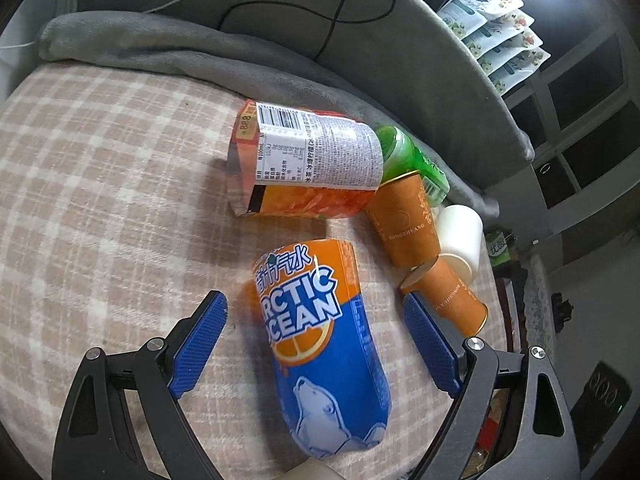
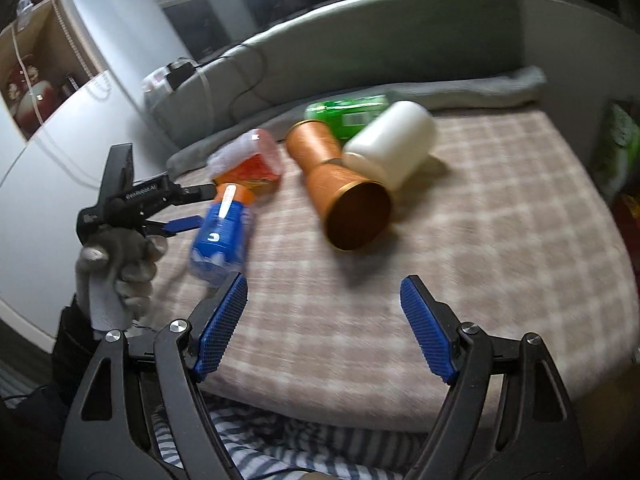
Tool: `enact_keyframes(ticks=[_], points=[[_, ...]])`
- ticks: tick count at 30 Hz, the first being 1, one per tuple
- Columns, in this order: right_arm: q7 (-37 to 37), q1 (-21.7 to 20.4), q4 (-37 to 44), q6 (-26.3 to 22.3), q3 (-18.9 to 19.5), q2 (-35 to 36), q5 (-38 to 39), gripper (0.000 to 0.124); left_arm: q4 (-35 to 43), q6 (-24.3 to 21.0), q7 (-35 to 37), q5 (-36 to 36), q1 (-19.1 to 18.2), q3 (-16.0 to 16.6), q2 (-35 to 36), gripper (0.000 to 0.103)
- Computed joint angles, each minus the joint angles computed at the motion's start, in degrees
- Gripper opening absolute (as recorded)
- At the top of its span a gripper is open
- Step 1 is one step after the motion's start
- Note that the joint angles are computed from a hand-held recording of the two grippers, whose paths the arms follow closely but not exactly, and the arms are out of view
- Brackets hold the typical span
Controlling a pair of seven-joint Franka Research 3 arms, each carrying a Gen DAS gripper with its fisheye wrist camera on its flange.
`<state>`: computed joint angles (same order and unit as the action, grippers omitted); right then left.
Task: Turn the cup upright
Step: 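Release the bottle from the right gripper onto the table, then grasp the Arctic Ocean bottle with the left gripper and lift it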
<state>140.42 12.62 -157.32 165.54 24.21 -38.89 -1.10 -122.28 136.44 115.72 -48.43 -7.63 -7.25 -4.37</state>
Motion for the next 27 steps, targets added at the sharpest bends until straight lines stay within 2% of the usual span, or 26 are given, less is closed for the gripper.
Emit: enact_keyframes(ticks=[3, 5, 10, 14, 20, 27], points=[[2.52, -2.46, -0.86, -2.64, 3.22, -3.41, -1.83, 0.082, 1.01, -0.30, -1.17, 1.34, -0.02, -0.37, 1.36, 0.088], [3.48, -3.21, -1.22, -3.64, 3.99, -4.82, -3.09, 0.082, 1.36, -0.25, -1.71, 2.24, 0.05, -0.70, 1.99, 0.086], [5.42, -5.28, 0.87, -6.97, 6.72, -6.10, -7.06, 0.082, 2.33, -1.77, -2.16, 2.00, 0.54, -1.13, 3.19, 0.072], [7.19, -6.70, 2.90, -9.68, 9.00, -6.11, -11.03, 0.082, 2.28, -2.33, -1.95, 1.32, 0.95, -1.34, 3.66, 0.065], [10.35, -7.61, 4.57, -11.95, 10.54, -6.08, -15.65, 0.082, 2.15, -1.61, -1.66, 0.83, 0.91, -1.79, 3.49, 0.064], [12.78, -7.28, 4.73, -12.29, 9.95, -5.45, -18.71, 0.082, 0.46, 0.64, 0.52, -0.37, 0.12, -1.86, 1.65, 0.063]])
